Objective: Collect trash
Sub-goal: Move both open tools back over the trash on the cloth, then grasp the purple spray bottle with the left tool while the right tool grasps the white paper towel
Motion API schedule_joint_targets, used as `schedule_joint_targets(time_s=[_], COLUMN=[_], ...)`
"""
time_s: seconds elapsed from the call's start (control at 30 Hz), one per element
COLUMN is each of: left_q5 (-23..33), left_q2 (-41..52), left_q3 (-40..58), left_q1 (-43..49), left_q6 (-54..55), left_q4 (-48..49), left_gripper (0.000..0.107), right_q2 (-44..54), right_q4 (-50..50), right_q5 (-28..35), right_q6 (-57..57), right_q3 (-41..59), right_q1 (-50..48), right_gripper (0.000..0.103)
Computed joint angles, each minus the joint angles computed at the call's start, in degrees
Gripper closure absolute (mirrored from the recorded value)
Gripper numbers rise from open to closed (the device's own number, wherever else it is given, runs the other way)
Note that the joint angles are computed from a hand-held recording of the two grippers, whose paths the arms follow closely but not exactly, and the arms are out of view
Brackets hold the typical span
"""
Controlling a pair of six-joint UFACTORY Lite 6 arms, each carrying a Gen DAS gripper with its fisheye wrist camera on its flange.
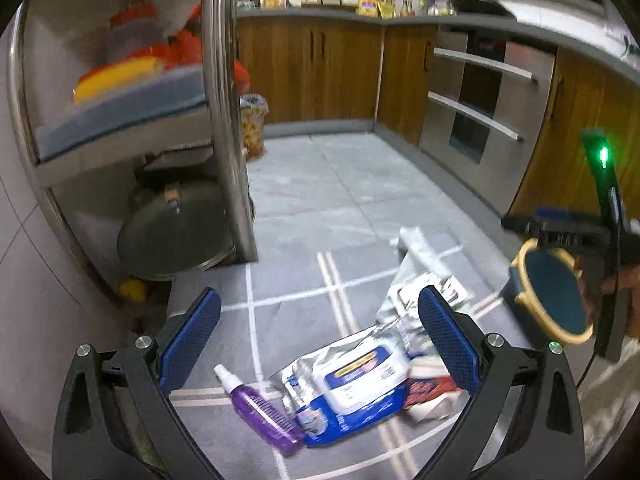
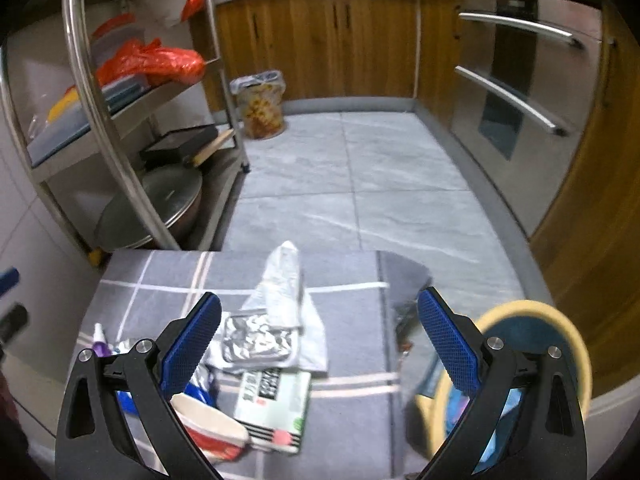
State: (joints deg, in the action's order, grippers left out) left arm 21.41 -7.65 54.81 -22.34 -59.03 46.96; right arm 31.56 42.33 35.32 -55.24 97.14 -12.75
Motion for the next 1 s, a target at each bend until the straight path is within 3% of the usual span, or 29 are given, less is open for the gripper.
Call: schedule_joint_targets(time_s=[0.3, 0.5, 0.7, 0.77, 0.83, 0.87, 1.0], left_q5=[-5.4, -1.9, -2.6, -3.1, -1.9, -1.6, -0.8], left_q2=[6.1, 10.6, 14.0, 15.6, 18.0, 19.0, 22.3], left_q3=[-1.2, -3.6, -5.2, -4.8, -3.3, -2.6, -0.3], left_q1=[5.6, 7.1, 9.8, 10.4, 11.0, 11.5, 13.4], left_q6=[13.8, 5.6, 1.2, 2.6, 6.3, 8.6, 18.0], left_q4=[-10.4, -5.6, -3.4, -5.1, -9.4, -12.2, -23.9], left_gripper=[0.01, 0.014, 0.02, 0.022, 0.035, 0.036, 0.04], right_q2=[7.8, 9.9, 12.0, 16.2, 20.3, 22.1, 27.0], right_q4=[-4.6, -8.1, -9.9, -11.4, -12.2, -12.8, -14.8], right_q5=[1.1, 0.9, -1.0, 1.3, 4.4, 5.5, 8.1], right_q6=[7.5, 12.0, 14.3, 17.4, 20.3, 21.0, 21.3], right_q3=[9.2, 12.0, 14.2, 20.0, 26.1, 28.8, 36.1], right_q1=[4.2, 6.2, 7.5, 7.5, 7.3, 7.3, 7.3], right_gripper=[0.005, 0.005, 0.007, 0.013, 0.024, 0.029, 0.033])
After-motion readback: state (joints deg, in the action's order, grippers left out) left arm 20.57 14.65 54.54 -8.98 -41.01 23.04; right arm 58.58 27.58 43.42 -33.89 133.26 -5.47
